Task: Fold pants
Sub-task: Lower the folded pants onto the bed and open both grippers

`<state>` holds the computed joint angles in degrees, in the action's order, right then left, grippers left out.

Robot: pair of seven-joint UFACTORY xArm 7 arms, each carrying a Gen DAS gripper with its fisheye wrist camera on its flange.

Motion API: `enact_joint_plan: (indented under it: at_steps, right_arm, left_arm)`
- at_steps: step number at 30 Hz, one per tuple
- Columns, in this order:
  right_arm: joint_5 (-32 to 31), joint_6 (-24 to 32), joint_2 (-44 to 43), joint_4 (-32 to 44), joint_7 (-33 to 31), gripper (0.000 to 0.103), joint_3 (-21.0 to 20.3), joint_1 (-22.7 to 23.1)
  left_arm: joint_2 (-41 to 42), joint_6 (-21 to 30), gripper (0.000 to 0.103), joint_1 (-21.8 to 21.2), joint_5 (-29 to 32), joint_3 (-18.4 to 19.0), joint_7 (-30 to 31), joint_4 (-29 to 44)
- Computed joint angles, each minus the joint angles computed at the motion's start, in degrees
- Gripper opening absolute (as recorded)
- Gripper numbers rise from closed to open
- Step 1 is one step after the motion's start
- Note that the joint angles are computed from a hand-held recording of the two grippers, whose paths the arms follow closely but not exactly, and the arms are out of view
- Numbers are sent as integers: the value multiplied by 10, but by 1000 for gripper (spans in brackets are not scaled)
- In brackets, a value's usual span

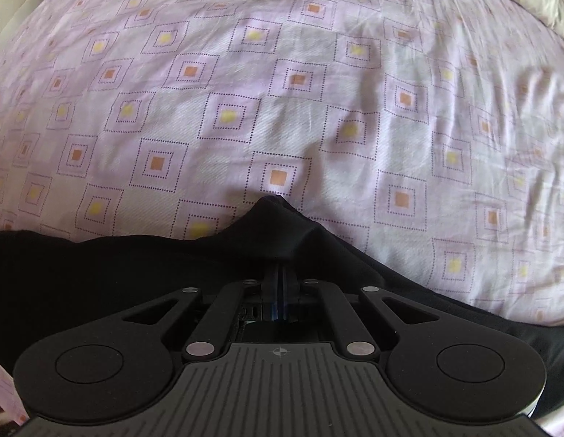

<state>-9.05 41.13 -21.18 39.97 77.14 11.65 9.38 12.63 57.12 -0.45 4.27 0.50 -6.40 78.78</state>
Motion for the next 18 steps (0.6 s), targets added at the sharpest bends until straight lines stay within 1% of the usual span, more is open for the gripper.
enact_joint_plan:
  at_steps: [3, 6, 8, 9, 11, 13, 14, 16, 18]
  right_arm:
    - [-15, 39, -5, 23, -37, 3, 6, 11]
    - [-15, 78, -22, 22, -57, 3, 12, 22]
    - [-2, 89, -25, 10, -70, 3, 8, 29]
    - [12, 84, -29, 0, -76, 4, 3, 33]
    - [22, 70, -38, -16, -84, 8, -1, 34]
    - [19, 68, -54, -23, -95, 25, -1, 31]
    - [12, 75, -62, -21, -103, 29, 0, 28]
    - [-4, 74, -86, -28, -132, 29, -1, 23]
    - [-6, 56, -111, -44, -175, 33, -15, 22]
  left_arm:
    - [9, 14, 4, -12, 28, -3, 3, 15]
    - [15, 25, 3, -20, 44, -4, 8, 26]
    - [15, 26, 3, -22, 49, -4, 14, 27]
    - [14, 24, 3, -23, 51, -4, 17, 26]
    - [7, 16, 4, -26, 57, -4, 17, 18]
    - [-12, 0, 4, -29, 65, -3, 5, -2]
    - [-25, -17, 4, -30, 64, -4, -4, -17]
    - [-63, -47, 4, -28, 54, -7, -12, -53]
    - [-99, -65, 4, -30, 51, -13, -17, -83]
